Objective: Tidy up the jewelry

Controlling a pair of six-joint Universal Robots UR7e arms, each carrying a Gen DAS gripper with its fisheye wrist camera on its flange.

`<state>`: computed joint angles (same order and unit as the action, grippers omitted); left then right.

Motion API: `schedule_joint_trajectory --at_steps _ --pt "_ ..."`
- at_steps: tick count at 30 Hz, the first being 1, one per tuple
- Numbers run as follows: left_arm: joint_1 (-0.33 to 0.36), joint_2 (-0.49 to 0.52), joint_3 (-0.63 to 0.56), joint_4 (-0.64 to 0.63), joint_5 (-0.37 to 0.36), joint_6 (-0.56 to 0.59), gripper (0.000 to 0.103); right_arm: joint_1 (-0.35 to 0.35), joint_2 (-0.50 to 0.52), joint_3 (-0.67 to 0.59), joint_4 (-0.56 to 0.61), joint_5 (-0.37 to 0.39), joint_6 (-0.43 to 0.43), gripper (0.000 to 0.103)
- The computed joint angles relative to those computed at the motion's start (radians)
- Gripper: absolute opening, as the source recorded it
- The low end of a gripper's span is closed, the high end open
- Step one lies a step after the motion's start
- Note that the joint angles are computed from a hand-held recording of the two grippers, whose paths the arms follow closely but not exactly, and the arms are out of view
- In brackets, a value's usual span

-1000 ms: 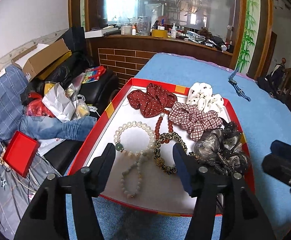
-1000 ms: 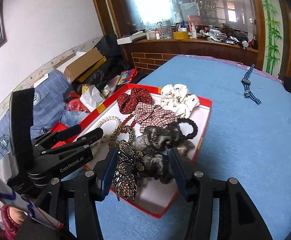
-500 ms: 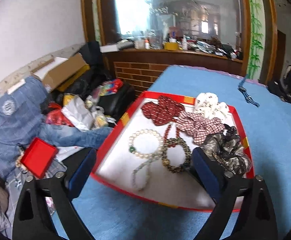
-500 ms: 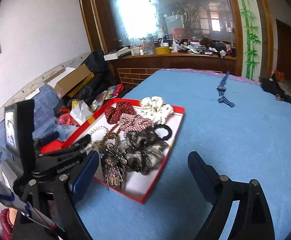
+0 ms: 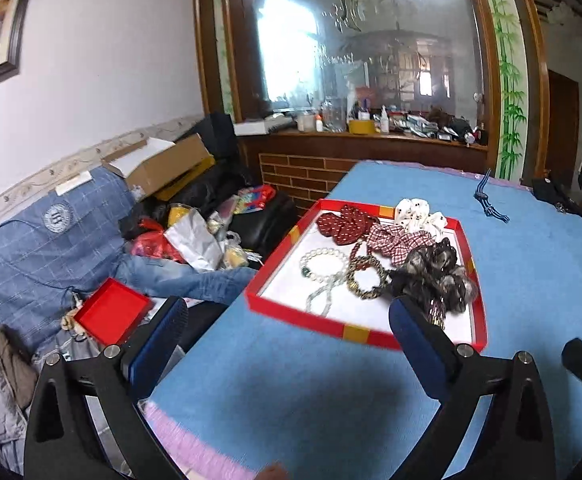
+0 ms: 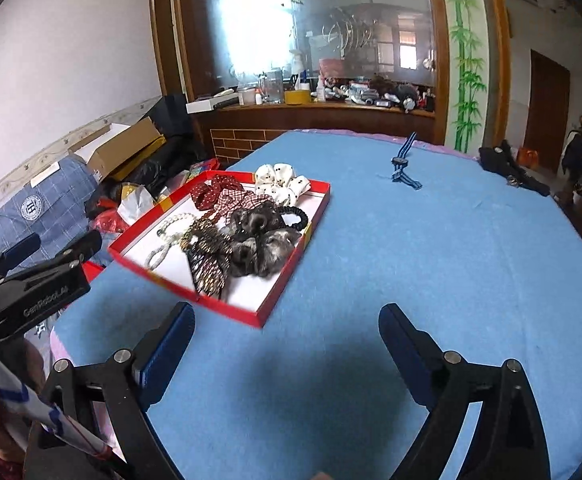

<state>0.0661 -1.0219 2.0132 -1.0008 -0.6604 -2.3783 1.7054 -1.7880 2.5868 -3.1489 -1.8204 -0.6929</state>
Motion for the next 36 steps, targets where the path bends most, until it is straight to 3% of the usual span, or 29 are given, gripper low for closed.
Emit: schedule_joint_trajectory --at_steps 2,6,14,23,36 --pt "-0.022 0.015 -0.008 0.018 -0.062 -0.027 0.100 0.003 -0.050 0.030 0.006 0.000 0.013 0.096" --pt "-0.072 0.029 0.001 0.008 -0.115 0.018 0.100 0.015 -0.128 0.078 0.028 -0.011 0.021 0.096" --pt "-0.143 0.031 0.048 -0.090 -0.145 0.060 0.100 0.089 -0.228 0.162 -0.018 -0.055 0.016 0.102" --pt "-0.126 0.039 0.066 -0.099 -0.145 0.036 0.100 0.113 -0.113 0.176 -0.149 -0.113 -0.018 0.102" --pt "-0.130 0.048 0.080 -0.088 -0.186 0.010 0.100 0.142 -0.064 0.183 -0.178 -0.166 -0.016 0.102"
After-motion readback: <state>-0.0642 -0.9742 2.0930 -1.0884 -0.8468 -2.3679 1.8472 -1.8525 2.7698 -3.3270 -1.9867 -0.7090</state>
